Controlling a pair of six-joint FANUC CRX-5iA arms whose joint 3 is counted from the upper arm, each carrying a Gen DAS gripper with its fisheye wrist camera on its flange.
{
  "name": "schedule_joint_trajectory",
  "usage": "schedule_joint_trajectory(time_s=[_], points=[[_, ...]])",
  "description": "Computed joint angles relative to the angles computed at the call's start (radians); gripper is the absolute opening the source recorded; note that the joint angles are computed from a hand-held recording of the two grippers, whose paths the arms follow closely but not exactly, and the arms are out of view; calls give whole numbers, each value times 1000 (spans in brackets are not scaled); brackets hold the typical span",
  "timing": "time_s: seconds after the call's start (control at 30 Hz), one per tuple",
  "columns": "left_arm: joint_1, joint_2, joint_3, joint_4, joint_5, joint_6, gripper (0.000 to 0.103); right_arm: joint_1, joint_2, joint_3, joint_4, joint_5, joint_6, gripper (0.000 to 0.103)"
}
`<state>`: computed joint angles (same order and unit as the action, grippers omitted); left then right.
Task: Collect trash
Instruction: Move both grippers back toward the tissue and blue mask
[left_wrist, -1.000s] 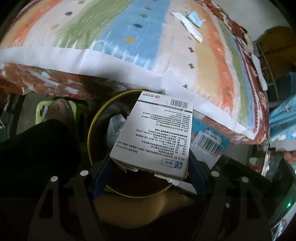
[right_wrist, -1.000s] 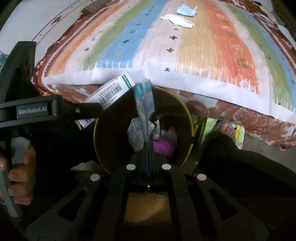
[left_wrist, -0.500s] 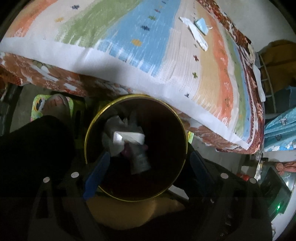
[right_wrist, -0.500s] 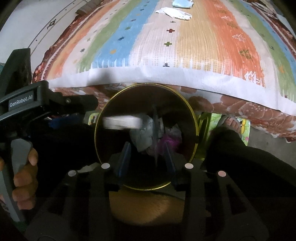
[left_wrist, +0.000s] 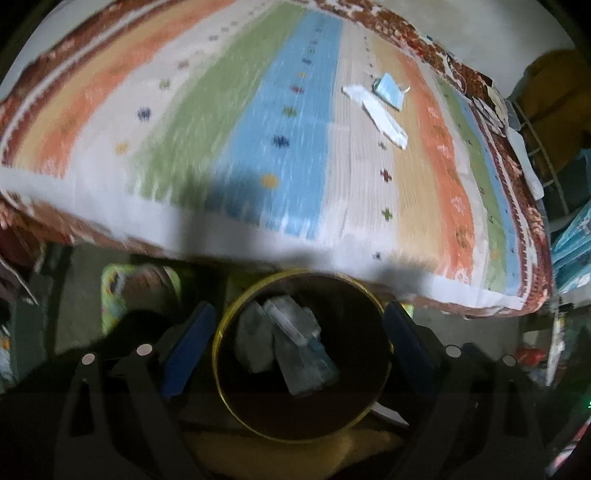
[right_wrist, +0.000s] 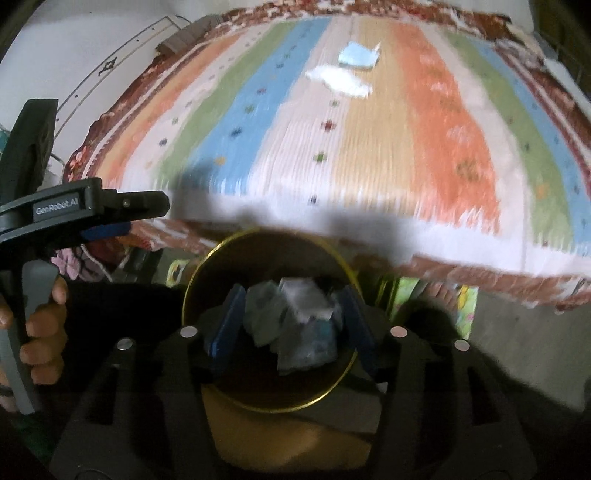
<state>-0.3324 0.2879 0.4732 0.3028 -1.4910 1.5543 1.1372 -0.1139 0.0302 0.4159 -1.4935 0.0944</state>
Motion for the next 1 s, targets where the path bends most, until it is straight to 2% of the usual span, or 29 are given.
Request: schedule_joint_trajectory(time_s=[0.2,0.5,0.73,1.0], points=[[-29,40,88,-53,8,-22,97,-34,18,37,63,-13,68,69],[-49,139,245,-97,-24,-4,97,-111,40,79,154,12,152,92],[-59,240,397,-99,-32,-14,97,-185,62,103,159,33,206,94],[-48,413,653,-34,-69,-12,97,-274,96,121,137,72,280,94]])
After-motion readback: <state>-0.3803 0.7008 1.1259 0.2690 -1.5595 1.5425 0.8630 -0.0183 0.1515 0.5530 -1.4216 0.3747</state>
